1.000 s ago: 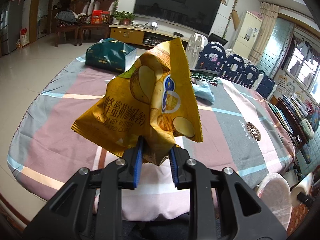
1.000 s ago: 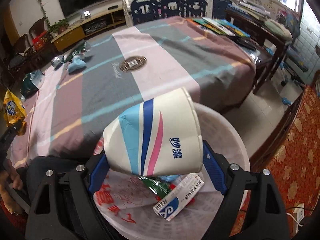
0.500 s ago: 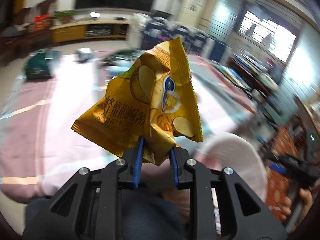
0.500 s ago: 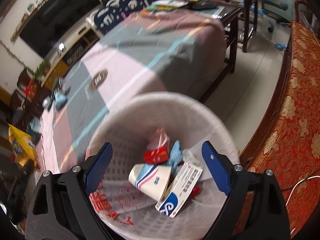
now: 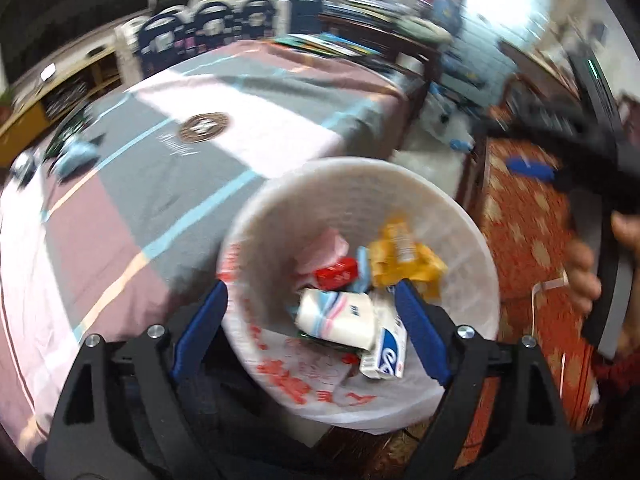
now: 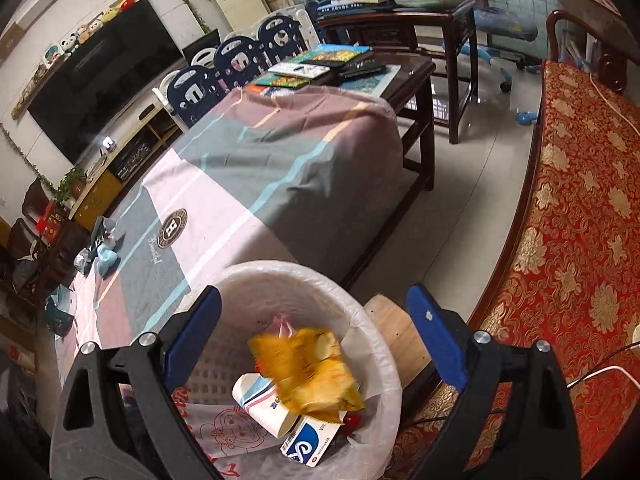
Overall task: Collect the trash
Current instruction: 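Drop the white cup into the wastebasket with the right tool while the left tool drops the yellow bag, then grasp the blue face mask with the right tool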
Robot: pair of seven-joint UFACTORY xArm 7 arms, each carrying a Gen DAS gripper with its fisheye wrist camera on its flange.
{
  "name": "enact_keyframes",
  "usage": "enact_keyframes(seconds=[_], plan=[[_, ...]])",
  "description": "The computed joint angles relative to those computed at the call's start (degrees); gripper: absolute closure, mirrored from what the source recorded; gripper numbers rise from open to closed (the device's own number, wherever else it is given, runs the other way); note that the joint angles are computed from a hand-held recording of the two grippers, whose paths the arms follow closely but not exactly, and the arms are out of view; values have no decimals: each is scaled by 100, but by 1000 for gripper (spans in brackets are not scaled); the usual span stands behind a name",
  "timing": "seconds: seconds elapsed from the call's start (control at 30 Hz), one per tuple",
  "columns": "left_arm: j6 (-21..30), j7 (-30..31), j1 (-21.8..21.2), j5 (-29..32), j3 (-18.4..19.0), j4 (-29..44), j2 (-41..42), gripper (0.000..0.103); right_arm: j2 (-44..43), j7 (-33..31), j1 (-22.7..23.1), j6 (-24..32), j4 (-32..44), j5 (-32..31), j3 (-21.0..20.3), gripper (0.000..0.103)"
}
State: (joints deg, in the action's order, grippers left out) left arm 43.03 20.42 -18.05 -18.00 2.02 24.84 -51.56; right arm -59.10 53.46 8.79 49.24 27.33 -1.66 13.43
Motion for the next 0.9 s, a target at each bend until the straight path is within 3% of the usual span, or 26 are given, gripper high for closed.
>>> enact_keyframes(seconds=[0.2, 0.4, 0.57, 0.77, 0.9], plan=[[-813, -785, 1231, 328, 214, 138, 428, 17, 490, -37, 171, -204, 141, 36, 126, 11], [-1769, -1442, 2478, 1415, -56, 273, 907, 15, 1540, -181, 356, -668, 648, 36, 192, 11], [-2026, -1988, 3267, 2160, -213, 538, 1438, 12, 2965, -316, 526, -1070, 1555, -186, 394, 11], [-2257, -2678, 3879, 2913, -484, 513, 1863, 10, 5210, -435, 872, -1506, 3322, -859, 508, 11], [-2037, -2847, 3601, 2736, -156, 675, 2184, 10, 6830, -432, 1239, -1552, 4929, -1533, 409, 11]])
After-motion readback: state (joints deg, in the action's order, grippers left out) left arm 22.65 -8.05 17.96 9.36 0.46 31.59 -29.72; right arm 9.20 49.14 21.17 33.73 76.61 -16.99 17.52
